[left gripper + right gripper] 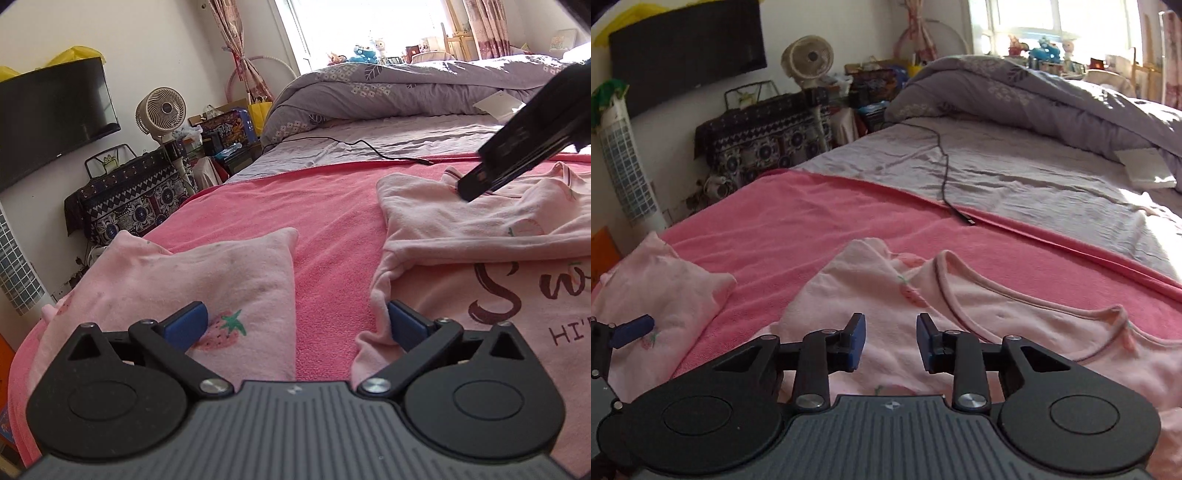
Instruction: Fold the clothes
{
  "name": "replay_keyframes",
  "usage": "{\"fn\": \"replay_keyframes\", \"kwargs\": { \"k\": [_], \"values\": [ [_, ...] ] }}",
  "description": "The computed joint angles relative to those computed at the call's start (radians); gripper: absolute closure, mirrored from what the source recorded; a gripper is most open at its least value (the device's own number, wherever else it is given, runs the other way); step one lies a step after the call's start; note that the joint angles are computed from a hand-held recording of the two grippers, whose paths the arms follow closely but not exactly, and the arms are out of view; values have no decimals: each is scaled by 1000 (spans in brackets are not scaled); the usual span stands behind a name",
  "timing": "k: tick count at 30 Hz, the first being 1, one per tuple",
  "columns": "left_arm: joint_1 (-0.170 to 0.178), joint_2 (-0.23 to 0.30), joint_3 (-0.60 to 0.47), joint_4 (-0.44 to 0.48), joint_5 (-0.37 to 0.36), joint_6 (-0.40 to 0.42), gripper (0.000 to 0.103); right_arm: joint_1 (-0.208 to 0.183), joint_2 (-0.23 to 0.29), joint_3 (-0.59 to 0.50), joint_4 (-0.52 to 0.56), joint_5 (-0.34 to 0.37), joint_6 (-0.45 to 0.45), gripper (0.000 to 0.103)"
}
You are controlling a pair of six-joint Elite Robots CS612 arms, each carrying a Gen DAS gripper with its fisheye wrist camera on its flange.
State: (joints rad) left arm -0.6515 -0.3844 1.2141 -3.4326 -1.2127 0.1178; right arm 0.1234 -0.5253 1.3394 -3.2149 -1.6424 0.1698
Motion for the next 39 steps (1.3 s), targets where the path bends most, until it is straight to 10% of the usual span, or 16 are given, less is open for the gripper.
{"fn": "replay_keyframes", "kwargs": {
  "k": [9,15,21,26,32,39],
  "values": [
    [10,1,4,-22,-43,-12,0,25,198,-364,137,-149,-11,72],
    [13,0,8,-29,-55,-16,0,2,125,-240,55,-71,98,67],
    [12,0,8,-32,-54,-18,0,33,102,-233,199,-132,-38,65],
    [13,1,6,-33,-56,-18,0,60,161,-322,216,-237,-88,85],
    [13,1,6,-35,-60,-22,0,42,208,-390,178,-193,-38,88],
    [12,3,7,-36,-59,-23,0,9,51,-84,-82,-83,102,71]
  ]
}}
